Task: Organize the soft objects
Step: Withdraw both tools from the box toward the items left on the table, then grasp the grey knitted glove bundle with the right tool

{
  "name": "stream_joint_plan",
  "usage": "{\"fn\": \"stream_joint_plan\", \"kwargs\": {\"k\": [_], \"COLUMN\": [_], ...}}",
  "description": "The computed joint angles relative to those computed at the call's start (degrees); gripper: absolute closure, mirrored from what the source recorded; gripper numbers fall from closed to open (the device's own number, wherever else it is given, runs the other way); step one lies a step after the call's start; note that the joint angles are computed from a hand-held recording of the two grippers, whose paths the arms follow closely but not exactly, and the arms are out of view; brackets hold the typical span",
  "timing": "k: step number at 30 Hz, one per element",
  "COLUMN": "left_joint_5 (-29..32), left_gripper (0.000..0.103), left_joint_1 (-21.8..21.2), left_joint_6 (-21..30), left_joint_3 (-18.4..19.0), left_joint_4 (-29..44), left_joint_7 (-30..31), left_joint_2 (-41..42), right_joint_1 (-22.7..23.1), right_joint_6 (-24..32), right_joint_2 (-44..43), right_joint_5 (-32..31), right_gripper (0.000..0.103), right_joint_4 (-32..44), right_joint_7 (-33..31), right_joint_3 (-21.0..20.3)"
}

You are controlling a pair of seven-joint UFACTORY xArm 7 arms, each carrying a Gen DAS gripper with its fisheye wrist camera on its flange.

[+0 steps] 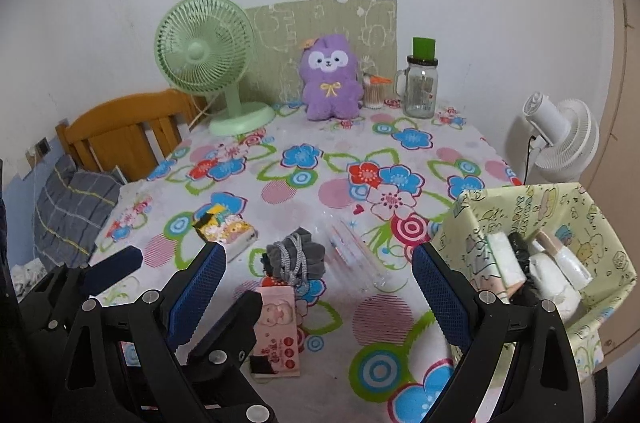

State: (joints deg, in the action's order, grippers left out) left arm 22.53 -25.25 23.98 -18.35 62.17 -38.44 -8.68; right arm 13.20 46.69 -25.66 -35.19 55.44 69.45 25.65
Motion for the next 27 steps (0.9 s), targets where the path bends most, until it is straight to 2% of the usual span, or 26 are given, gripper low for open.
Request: {"fn": "stream_joint_plan", "kwargs": {"k": [7,13,17,20,23,25,27], "left_joint_5": [-4.1,-10.0,-9.7,-11.2,-6.6,-5.0,-6.0], "left_gripper": [0.010,0.014,0.018,0.025,0.035,0.048,0.055], "left_joint_1": [-1.6,-3.2,-3.9,-4.4,-4.9,-5.1,-5.0], "left_joint_6": [-0.3,-1.3,-0.5,0.2,0.7,0.9,0.4], "left_joint_3": [1.2,2.4,2.7,3.0,3.4,3.6,3.7], "left_joint_4": [0.6,1.0,1.6,2.0,2.2,2.3,2.3], "left_joint_7": [1.9,4.3,3.0,3.6,0.3,-0.7,0.3], "left_joint_2": [3.9,6.9,8.4,9.5,9.8,9.9,10.0], "right_joint_1": [0.3,0.0,0.4,1.2,1.7,1.8,1.8], "right_joint_6": [-1.8,-1.7,-0.9,-1.7,-2.9,-3.5,-4.1], "right_joint_2": [2.7,3.5,4.1,4.4,4.8,5.2,5.5], "right_joint_5": [-0.4,-2.1,-2.8,-1.5,0.5,1.3,1.6], "right_gripper": [0.008,0.012,0.014,0.017,0.020,0.021,0.021], "right_joint_4": [-1.4,-2.5,-2.7,-3.5,-4.3,-4.5,-4.6], "right_joint_7": [-1.1,2.1,2.0,1.0,0.3,0.1,-0.1], "right_joint_3": [-1.4,-1.7,-2.3,-3.7,-4.8,-5.1,-5.3]}}
